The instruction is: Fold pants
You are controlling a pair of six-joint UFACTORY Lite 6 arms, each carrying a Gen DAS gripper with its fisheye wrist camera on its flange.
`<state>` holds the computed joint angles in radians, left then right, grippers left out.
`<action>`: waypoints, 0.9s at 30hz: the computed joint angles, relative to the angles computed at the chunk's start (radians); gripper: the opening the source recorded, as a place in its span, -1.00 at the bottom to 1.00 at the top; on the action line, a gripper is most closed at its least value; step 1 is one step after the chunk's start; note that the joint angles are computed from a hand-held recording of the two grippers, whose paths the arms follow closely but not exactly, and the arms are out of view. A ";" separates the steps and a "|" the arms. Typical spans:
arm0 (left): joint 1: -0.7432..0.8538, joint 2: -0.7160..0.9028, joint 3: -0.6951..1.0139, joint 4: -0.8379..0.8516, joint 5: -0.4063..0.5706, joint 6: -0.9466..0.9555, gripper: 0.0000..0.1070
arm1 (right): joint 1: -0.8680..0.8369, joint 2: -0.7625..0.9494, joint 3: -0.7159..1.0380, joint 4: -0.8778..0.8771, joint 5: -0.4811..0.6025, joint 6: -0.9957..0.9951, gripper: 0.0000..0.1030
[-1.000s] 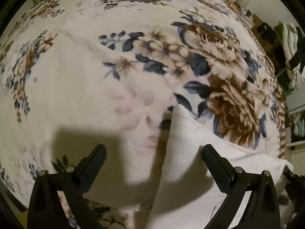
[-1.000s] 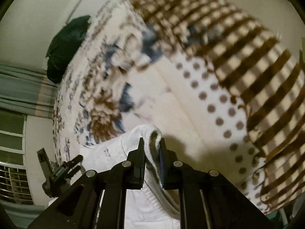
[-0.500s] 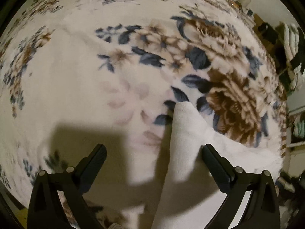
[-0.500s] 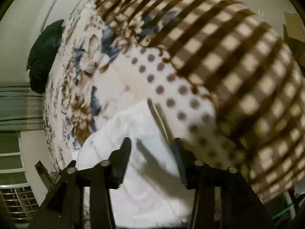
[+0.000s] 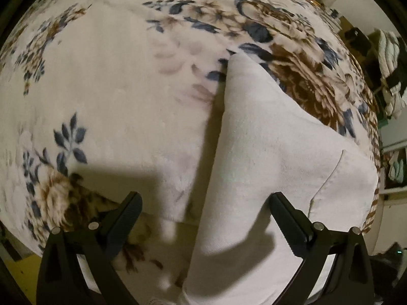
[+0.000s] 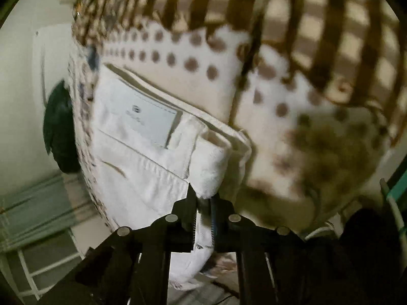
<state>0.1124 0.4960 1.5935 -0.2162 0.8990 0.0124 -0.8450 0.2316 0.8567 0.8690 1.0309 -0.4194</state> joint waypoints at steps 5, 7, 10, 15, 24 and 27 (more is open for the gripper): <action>-0.013 0.040 0.048 -0.001 0.023 0.024 0.93 | -0.046 -0.037 -0.024 -0.131 0.012 -0.007 -0.85; -0.015 0.052 0.067 0.003 0.040 0.020 0.93 | -0.036 0.008 -0.009 -0.158 -0.003 0.008 -0.84; -0.013 0.053 0.084 0.000 0.069 0.022 0.93 | 0.011 0.061 0.059 -0.205 0.007 0.033 -0.70; 0.051 -0.034 -0.021 -0.146 0.095 0.118 0.92 | -0.035 -0.006 0.055 -0.173 0.128 -0.094 0.15; 0.130 -0.127 -0.347 -0.462 0.029 0.315 0.92 | 0.043 0.047 -0.168 0.094 0.031 -0.434 0.48; 0.137 -0.140 -0.382 -0.528 0.003 0.384 0.92 | 0.102 0.088 -0.172 0.231 0.077 -0.493 0.49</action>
<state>0.2499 0.3561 1.2119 -0.7444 0.9025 0.3968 -0.7426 0.3200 0.6849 1.0999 1.1075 -0.9129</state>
